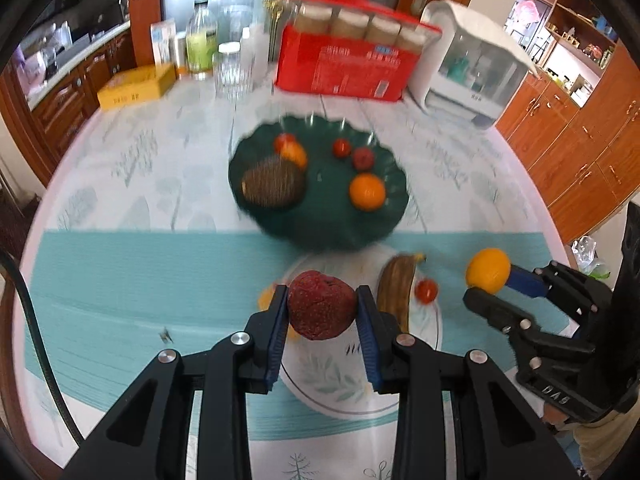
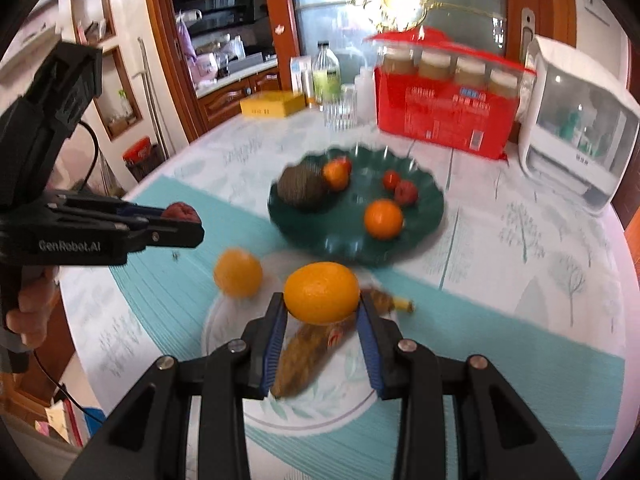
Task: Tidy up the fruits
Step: 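Grasp the lychee with the left tool while the right tool grasps a yellow mandarin, then carry lychee and mandarin to the green plate and open both tools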
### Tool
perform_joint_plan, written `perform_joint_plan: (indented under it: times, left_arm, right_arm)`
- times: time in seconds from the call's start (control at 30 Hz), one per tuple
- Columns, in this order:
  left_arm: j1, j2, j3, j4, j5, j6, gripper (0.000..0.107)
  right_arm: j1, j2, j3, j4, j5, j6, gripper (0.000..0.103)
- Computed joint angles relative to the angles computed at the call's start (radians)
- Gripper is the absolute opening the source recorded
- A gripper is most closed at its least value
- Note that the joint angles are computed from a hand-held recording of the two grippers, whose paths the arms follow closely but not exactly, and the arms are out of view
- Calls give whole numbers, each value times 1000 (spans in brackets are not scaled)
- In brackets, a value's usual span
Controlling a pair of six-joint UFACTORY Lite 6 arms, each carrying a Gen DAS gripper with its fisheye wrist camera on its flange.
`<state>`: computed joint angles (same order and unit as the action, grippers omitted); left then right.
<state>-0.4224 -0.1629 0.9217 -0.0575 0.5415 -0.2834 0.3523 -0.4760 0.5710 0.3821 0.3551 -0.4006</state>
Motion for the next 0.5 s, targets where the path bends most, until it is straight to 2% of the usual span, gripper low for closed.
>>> perform_joint_plan:
  times: [0.17,0.3,0.5]
  left_arm:
    - [11,80,233,59,119,-9,31]
    - [-6,200,449,131,199,-44,31]
    - [-32,407,699,183,250,-82,31]
  right_arm:
    - [-78,126,265,18,123,-32,35]
    - [-116,296,525,-19,198,-11,35]
    - [-120,585,900,-147,243,104,35]
